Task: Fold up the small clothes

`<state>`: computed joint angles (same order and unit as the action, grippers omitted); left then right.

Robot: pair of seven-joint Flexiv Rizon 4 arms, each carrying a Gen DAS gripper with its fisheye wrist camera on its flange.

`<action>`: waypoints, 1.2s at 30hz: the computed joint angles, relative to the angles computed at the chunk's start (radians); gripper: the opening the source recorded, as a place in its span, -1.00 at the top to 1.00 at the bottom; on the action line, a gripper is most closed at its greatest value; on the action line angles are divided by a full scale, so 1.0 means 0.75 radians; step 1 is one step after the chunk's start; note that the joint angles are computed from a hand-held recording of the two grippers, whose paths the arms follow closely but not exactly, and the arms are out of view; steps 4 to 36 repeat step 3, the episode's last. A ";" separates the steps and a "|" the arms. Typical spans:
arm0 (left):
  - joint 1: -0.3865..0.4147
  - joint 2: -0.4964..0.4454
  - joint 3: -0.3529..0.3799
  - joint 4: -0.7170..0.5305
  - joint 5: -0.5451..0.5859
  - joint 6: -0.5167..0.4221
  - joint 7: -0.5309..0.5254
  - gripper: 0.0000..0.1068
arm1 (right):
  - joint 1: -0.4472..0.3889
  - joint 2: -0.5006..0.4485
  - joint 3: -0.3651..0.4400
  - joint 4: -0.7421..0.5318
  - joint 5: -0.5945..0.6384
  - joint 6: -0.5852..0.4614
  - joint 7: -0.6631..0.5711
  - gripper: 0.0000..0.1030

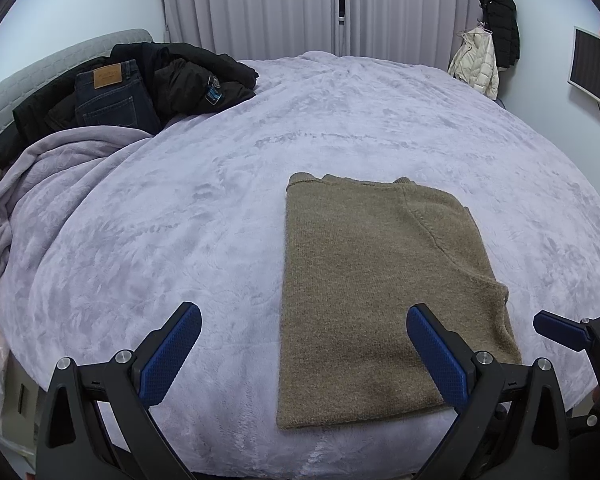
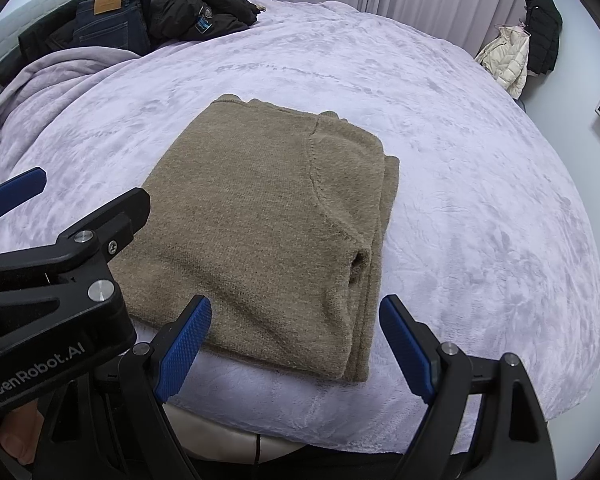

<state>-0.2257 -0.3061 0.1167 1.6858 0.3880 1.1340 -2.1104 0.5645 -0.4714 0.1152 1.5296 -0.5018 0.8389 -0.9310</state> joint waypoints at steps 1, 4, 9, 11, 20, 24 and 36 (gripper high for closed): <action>-0.002 -0.001 0.005 -0.002 0.008 0.000 -0.007 -0.93 | 0.001 -0.001 0.000 -0.001 0.000 -0.002 0.002 -0.71; -0.006 -0.004 0.008 -0.005 0.016 -0.003 -0.020 -0.93 | 0.003 -0.001 0.001 -0.003 0.001 -0.005 0.004 -0.71; -0.006 -0.004 0.008 -0.005 0.016 -0.003 -0.020 -0.93 | 0.003 -0.001 0.001 -0.003 0.001 -0.005 0.004 -0.71; -0.006 -0.004 0.008 -0.005 0.016 -0.003 -0.020 -0.93 | 0.003 -0.001 0.001 -0.003 0.001 -0.005 0.004 -0.71; -0.006 -0.004 0.008 -0.005 0.016 -0.003 -0.020 -0.93 | 0.003 -0.001 0.001 -0.003 0.001 -0.005 0.004 -0.71; -0.006 -0.004 0.008 -0.005 0.016 -0.003 -0.020 -0.93 | 0.003 -0.001 0.001 -0.003 0.001 -0.005 0.004 -0.71; -0.006 -0.004 0.008 -0.005 0.016 -0.003 -0.020 -0.93 | 0.003 -0.001 0.001 -0.003 0.001 -0.005 0.004 -0.71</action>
